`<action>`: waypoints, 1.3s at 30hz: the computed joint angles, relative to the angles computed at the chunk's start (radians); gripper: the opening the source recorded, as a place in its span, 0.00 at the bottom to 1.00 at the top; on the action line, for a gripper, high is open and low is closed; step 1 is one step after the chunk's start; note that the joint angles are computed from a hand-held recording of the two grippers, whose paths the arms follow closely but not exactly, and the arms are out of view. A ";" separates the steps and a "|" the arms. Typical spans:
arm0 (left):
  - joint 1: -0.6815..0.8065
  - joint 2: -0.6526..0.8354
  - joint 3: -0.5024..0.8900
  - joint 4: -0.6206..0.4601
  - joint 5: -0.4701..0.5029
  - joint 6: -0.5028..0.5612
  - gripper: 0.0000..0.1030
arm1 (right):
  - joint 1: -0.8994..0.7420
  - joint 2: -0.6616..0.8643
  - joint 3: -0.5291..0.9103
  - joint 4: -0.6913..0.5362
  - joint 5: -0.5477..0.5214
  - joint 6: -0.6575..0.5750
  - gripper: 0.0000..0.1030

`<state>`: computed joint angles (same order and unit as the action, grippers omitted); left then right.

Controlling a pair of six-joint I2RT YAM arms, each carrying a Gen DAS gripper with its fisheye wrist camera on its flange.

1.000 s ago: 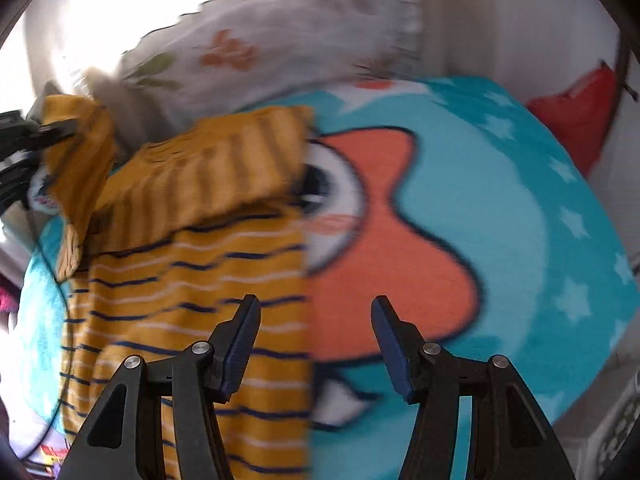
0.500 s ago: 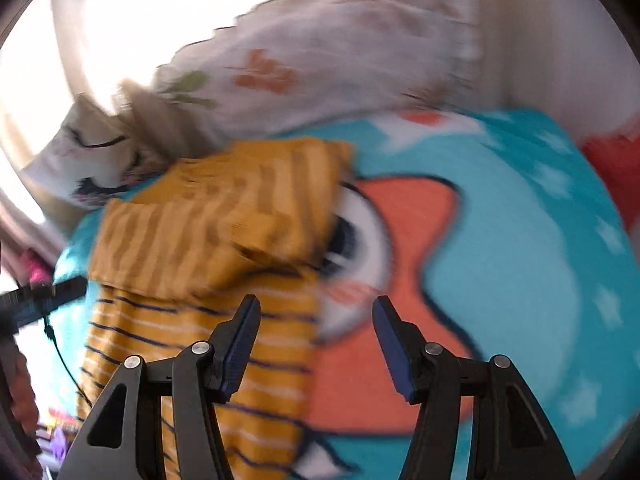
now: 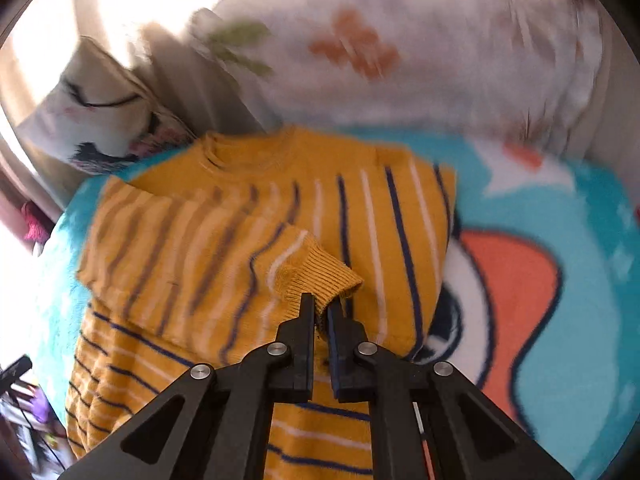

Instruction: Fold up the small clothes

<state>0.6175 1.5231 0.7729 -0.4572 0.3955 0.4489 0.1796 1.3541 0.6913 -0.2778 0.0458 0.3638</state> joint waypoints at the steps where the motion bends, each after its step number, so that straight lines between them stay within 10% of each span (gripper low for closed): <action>1: -0.005 0.020 0.013 0.008 0.005 0.006 0.50 | -0.001 -0.010 0.017 -0.014 0.017 -0.006 0.06; 8: -0.055 0.209 0.135 -0.026 0.025 0.034 0.50 | -0.116 0.175 0.119 -0.085 0.088 0.109 0.12; 18: -0.149 0.354 0.192 -0.008 0.014 0.048 0.50 | 0.086 0.037 0.087 -0.050 -0.049 0.230 0.17; 29: -0.081 0.284 0.160 -0.095 0.036 0.215 0.50 | 0.198 0.725 0.562 0.295 -0.556 0.443 0.17; 39: 0.059 0.365 0.307 -0.223 0.040 0.265 0.50 | 0.179 1.103 1.072 0.138 -0.566 0.571 0.13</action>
